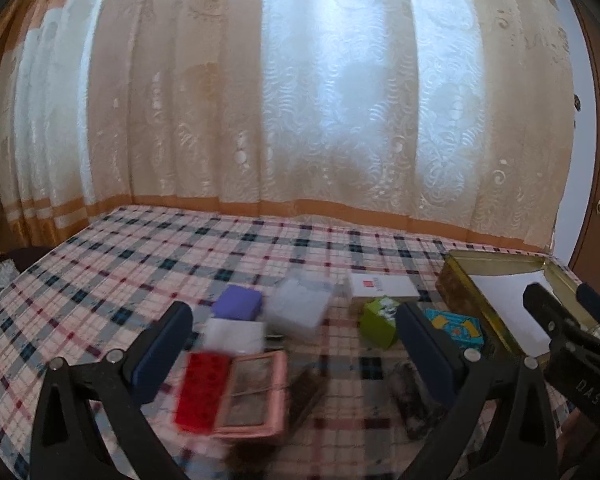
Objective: Organize rigid objects
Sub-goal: 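Grasp the grey knit cap with the right tool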
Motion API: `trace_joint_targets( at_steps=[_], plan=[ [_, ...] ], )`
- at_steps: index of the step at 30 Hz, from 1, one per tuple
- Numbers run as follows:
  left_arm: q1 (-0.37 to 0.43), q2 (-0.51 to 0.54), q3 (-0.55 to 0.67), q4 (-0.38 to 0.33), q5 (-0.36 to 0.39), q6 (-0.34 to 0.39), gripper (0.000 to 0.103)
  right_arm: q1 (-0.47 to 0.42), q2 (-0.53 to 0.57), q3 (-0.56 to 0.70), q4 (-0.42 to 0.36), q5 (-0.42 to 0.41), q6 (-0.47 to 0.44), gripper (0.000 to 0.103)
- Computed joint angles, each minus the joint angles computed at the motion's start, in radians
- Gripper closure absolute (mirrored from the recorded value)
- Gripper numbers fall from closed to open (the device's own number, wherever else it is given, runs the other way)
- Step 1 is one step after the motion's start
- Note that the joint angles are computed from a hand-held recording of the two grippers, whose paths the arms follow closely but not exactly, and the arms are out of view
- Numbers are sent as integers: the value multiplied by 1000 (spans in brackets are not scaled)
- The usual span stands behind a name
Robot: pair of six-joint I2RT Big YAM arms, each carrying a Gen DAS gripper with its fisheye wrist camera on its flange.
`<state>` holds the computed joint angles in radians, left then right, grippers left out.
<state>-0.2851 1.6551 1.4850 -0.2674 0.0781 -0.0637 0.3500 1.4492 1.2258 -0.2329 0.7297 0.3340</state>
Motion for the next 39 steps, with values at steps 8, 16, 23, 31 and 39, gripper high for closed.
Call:
trace_joint_targets(
  at_steps=[8, 16, 23, 31, 39],
  plan=[
    [106, -6, 19, -163, -6, 11, 0, 5, 34, 49, -60, -251, -56, 3],
    [127, -25, -7, -247, 71, 106, 4, 12, 183, 240, -321, -435, -37, 14],
    [95, -10, 21, -311, 119, 159, 5, -18, 234, 303, -447, -561, 5, 55],
    [64, 60, 103, -400, 172, 97, 24, -33, 129, 182, -305, -524, 1, 55],
    [52, 145, 221, -442, 166, 122, 35, -36, 108, 164, -272, -489, -24, 55]
  ],
)
